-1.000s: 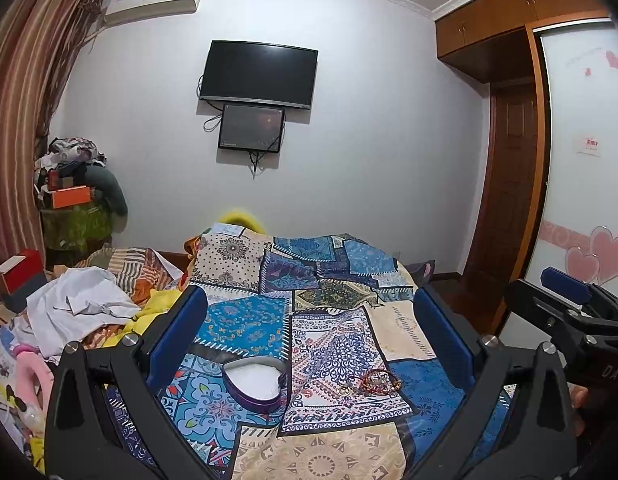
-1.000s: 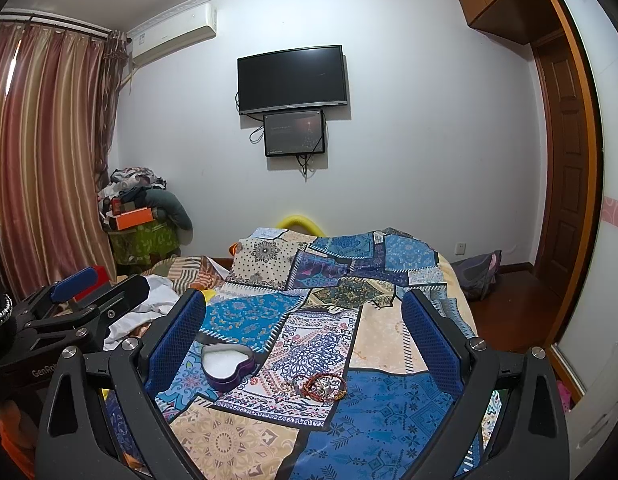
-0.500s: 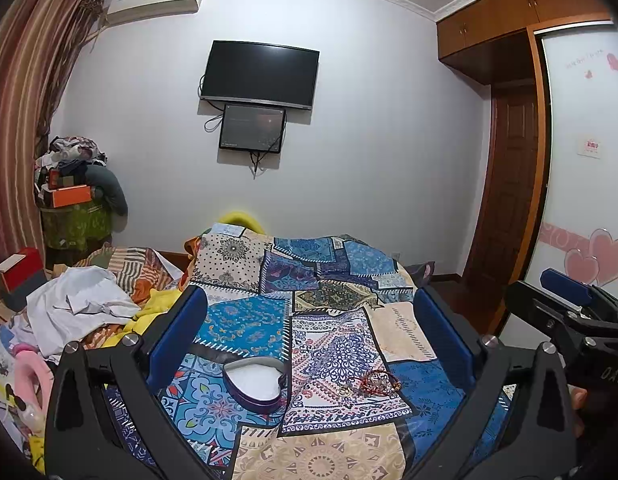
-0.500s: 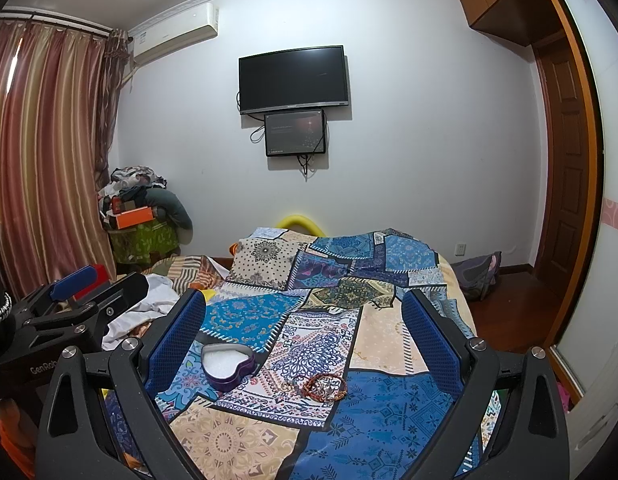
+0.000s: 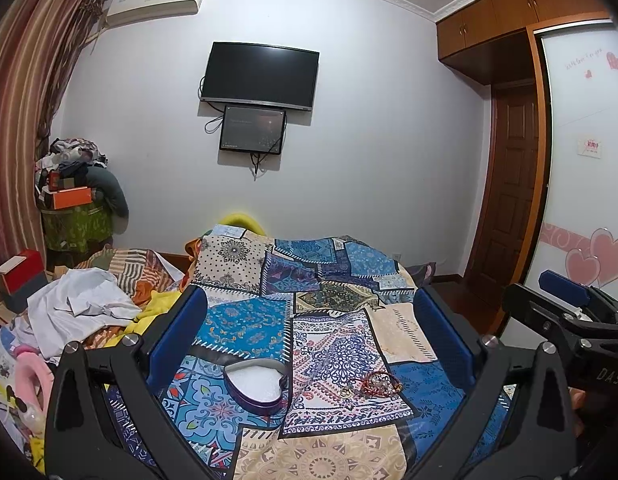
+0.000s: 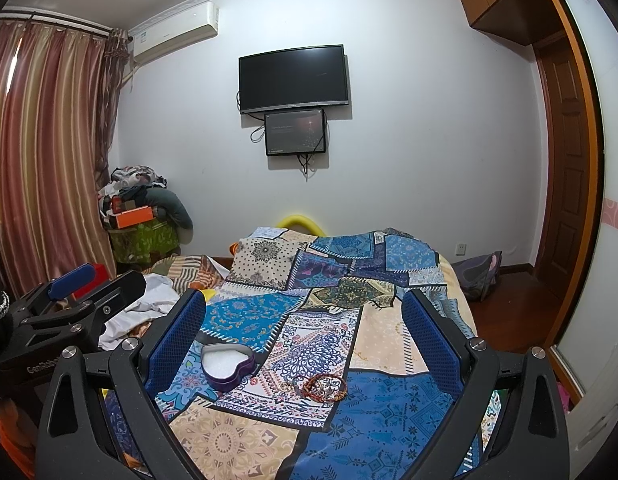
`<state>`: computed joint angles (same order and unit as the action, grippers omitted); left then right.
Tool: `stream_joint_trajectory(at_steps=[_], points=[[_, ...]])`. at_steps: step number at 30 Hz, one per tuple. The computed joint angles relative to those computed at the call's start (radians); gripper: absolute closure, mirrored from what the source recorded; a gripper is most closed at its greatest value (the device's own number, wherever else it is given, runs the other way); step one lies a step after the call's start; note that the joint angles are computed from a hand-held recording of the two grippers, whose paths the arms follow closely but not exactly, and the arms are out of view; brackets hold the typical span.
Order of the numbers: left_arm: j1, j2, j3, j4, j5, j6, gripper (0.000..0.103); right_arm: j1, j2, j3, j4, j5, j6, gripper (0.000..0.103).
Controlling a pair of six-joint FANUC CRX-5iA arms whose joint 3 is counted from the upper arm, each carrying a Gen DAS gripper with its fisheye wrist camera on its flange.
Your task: Organize jewelry
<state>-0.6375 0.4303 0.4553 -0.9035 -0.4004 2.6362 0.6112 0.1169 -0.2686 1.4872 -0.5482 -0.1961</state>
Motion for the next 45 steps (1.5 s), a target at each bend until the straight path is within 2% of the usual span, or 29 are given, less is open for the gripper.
stream_joint_trajectory(at_steps=[8,12,21,29,33,36,41,45], points=[[0.003,0.027,0.028,0.034,-0.007,-0.045,0.0,-0.017,0.007,0.008,-0.03,0.018,0.026,0.005],[0.014,0.061,0.061,0.093,-0.013,-0.11,0.0,-0.031,0.019,0.013,-0.057,0.029,0.038,0.005],[0.056,0.177,0.162,0.327,-0.025,-0.345,0.0,-0.058,0.062,0.045,-0.208,0.024,0.145,0.006],[0.093,0.293,0.26,0.548,-0.073,-0.539,0.0,-0.06,0.114,0.106,-0.411,-0.041,0.319,0.006],[0.106,0.372,0.344,0.648,-0.146,-0.617,0.0,-0.06,0.138,0.139,-0.531,-0.069,0.43,0.006],[0.115,0.448,0.432,0.734,-0.233,-0.684,0.0,-0.061,0.152,0.162,-0.637,-0.081,0.526,0.006],[0.115,0.542,0.55,0.808,-0.343,-0.782,0.003,-0.071,0.179,0.216,-0.821,-0.087,0.684,0.007],[0.121,0.599,0.607,0.9,-0.4,-0.879,0.015,-0.075,0.196,0.254,-0.946,-0.091,0.806,0.021]])
